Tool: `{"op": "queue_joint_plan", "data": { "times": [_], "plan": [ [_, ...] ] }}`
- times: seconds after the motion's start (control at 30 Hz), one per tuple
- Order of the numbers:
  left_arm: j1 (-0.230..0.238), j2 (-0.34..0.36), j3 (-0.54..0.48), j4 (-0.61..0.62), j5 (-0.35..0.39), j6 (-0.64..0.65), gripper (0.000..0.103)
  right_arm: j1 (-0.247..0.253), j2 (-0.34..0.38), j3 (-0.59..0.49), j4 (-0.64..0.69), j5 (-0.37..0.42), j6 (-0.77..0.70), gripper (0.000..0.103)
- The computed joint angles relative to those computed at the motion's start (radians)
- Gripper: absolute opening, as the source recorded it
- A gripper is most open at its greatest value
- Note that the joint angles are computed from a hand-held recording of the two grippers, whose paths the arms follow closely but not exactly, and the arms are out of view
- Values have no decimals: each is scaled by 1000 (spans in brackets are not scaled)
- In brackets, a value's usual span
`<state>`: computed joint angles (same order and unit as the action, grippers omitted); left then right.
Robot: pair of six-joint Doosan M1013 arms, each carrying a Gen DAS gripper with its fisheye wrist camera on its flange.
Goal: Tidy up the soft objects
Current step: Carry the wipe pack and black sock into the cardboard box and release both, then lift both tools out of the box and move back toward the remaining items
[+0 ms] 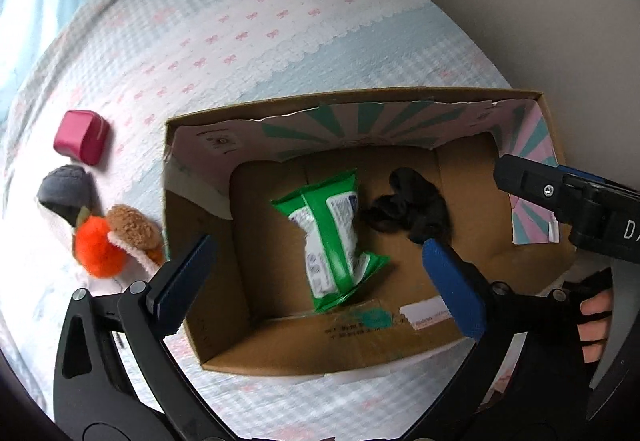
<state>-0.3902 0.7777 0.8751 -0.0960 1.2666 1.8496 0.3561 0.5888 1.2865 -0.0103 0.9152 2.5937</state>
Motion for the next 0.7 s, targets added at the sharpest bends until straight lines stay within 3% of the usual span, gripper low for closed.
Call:
{"op": "queue_joint_plan", "data": {
  "times": [0.3, 0.7],
  "plan": [
    [22, -60, 45, -76, -46, 66, 103, 36, -38, 6, -128, 3, 114, 103],
    [81, -214, 136, -196, -140, 197, 103, 154, -86, -92, -433, 162, 284, 103]
  ]
}}
